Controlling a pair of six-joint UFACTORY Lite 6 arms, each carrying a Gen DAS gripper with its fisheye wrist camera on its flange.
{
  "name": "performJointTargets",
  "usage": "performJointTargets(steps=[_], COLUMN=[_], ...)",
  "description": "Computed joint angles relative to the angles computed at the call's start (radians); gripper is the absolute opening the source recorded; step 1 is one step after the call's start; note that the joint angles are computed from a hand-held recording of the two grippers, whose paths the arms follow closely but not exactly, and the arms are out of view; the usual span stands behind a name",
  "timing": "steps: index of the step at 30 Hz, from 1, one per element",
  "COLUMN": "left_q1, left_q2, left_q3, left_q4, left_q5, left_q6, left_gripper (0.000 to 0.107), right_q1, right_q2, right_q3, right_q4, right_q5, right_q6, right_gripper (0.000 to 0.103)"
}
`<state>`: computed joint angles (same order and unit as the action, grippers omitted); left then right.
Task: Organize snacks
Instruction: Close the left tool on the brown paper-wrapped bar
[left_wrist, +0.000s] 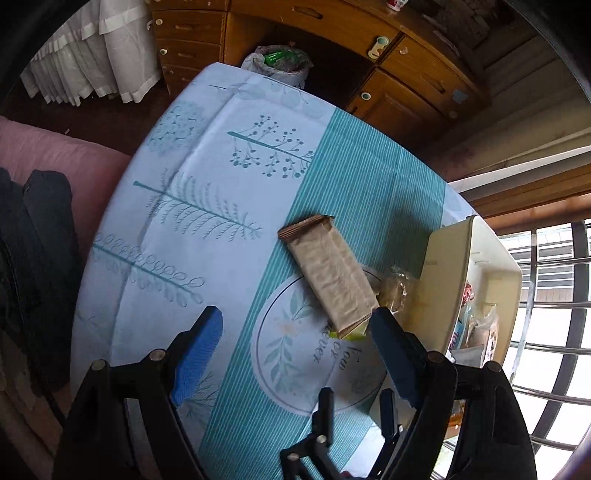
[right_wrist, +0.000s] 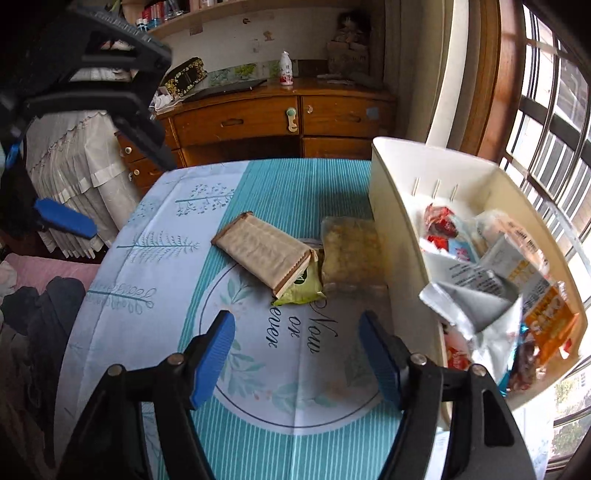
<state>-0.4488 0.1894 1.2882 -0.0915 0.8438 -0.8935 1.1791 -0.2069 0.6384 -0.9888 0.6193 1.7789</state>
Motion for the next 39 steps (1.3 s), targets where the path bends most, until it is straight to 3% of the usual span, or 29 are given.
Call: performJointTargets(steps=[12,19,29,39], left_q1=[0.052,0.074,0.064,0.030], left_q2=[0.426,0.592,0.719,0.907], left_q3=[0.316,0.423,0.547,0.831], left_q4=[-0.085,-0.157,-0.189,-0.178], left_q5=[0.021,0.051,0.073,0.193], left_q6=[0.097,0.140,0.164,0.144], left_gripper=[0.081,0.081,0.081,0.069], right_q1=[-0.099,-0.129,-0.181,-0.187], right_q2=[0.230,0.320,0.320,0.298], right_q3=[0.045,0.057,0.022,0.011], right_q4=[-0.244,-0.385,-0.526,-0.557], right_q5=[-0.138,-0.184,-0.202,-0.221], right_q6=[0.205,0.329,0.405,0.438], right_gripper=[0.070,0.070,0.064,0.061])
